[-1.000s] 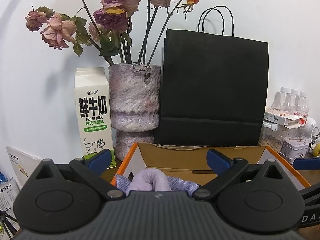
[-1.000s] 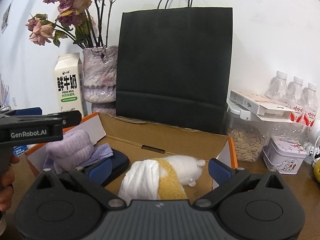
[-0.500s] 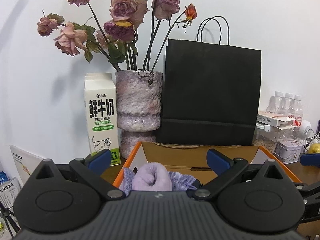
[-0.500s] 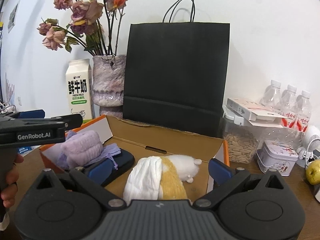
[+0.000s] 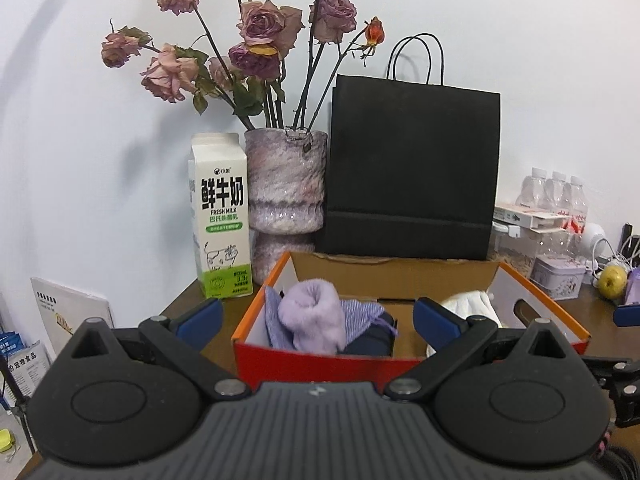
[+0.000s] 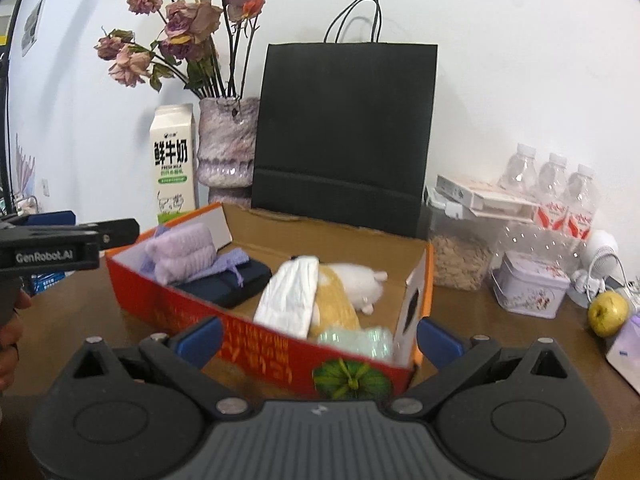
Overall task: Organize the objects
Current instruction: 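Withdraw both grippers from the red box toward the loose table items, then close the left gripper on the red bow ornament while the right grasps the braided cable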
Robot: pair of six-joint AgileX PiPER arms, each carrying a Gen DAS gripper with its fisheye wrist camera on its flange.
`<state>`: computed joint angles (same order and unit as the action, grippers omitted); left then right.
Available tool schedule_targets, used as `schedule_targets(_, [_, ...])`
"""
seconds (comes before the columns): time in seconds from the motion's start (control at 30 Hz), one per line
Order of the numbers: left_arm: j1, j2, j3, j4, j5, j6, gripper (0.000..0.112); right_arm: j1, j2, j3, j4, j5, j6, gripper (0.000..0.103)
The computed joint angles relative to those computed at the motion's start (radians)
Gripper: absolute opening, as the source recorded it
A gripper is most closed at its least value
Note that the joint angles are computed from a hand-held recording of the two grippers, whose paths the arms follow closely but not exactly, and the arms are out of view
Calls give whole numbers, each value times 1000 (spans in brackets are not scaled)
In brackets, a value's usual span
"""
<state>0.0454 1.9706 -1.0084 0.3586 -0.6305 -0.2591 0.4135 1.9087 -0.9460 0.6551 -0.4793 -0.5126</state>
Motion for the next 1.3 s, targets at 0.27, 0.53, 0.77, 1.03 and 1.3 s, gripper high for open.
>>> schedule_targets(0.27, [24, -66, 134, 31, -47, -9, 103, 35, -63, 141, 6, -57, 27, 103])
schedule_targets(0.53, [40, -133, 287, 46, -135, 23, 103, 93, -115, 263, 37, -123, 38, 103])
schedule_targets(0.77, [51, -170, 384, 57, -172, 37, 103, 138, -159, 361, 47, -165, 81, 103])
schedule_targets(1.03, [61, -192, 461, 83, -195, 47, 103, 174, -178, 438, 49, -196, 129, 103])
schedule_targets(1.3, [45, -197, 509, 84, -212, 80, 103, 204, -181, 488, 57, -222, 166, 103])
